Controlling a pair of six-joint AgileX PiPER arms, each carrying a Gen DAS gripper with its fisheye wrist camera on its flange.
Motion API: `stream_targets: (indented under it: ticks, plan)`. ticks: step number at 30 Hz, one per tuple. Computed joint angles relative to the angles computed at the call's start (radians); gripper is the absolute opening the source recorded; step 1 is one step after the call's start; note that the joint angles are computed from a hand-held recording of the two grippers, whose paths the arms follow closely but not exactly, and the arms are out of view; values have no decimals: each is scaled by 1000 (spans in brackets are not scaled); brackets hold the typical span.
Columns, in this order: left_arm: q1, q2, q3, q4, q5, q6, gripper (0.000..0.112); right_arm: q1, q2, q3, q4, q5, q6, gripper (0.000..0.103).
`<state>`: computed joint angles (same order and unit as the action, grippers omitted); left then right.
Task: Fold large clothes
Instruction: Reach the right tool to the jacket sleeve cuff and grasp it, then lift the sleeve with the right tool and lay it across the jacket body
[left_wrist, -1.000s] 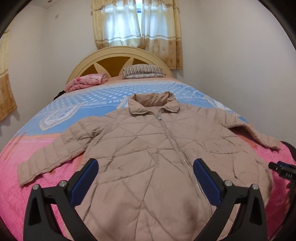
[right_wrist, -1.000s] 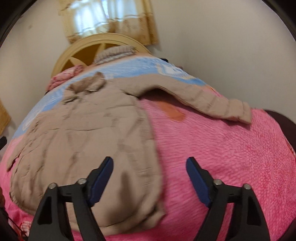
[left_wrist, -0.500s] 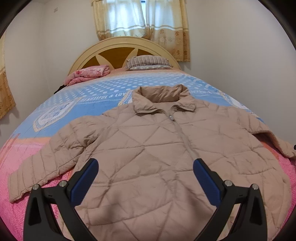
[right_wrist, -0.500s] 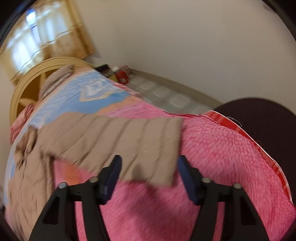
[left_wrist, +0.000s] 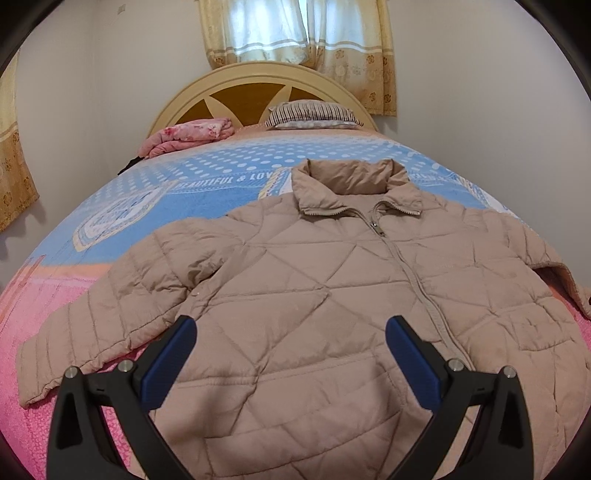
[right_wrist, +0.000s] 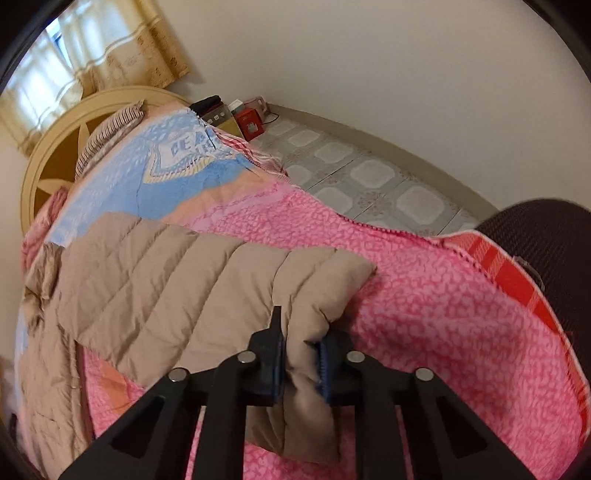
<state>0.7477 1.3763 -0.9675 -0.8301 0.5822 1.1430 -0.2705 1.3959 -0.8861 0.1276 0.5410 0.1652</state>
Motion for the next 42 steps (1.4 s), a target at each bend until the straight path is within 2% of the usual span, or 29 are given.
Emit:
stream_targets:
  ticks: [5,15,20,25,35,42]
  plan:
    - [18,29,-31,-6,3,4,103,28,-2,-59,-201,20,181,9]
    - [58,64,-79,-35,22,27,103,174,22,-257,-506,174,373,7]
    - [69,78,-87,-34,24,37,103,307,-4,-340,-637,230,448,7]
    - [81,88,-104,-41,27,40,103,527,8,-486,-764,314,506,6]
    - [110,123,-102,-61,29,58,103,925,217,-892,-832,481,452,6]
    - [149,144,-115,-84,63,91,103,1072,445,-1178,-818,535,389,5]
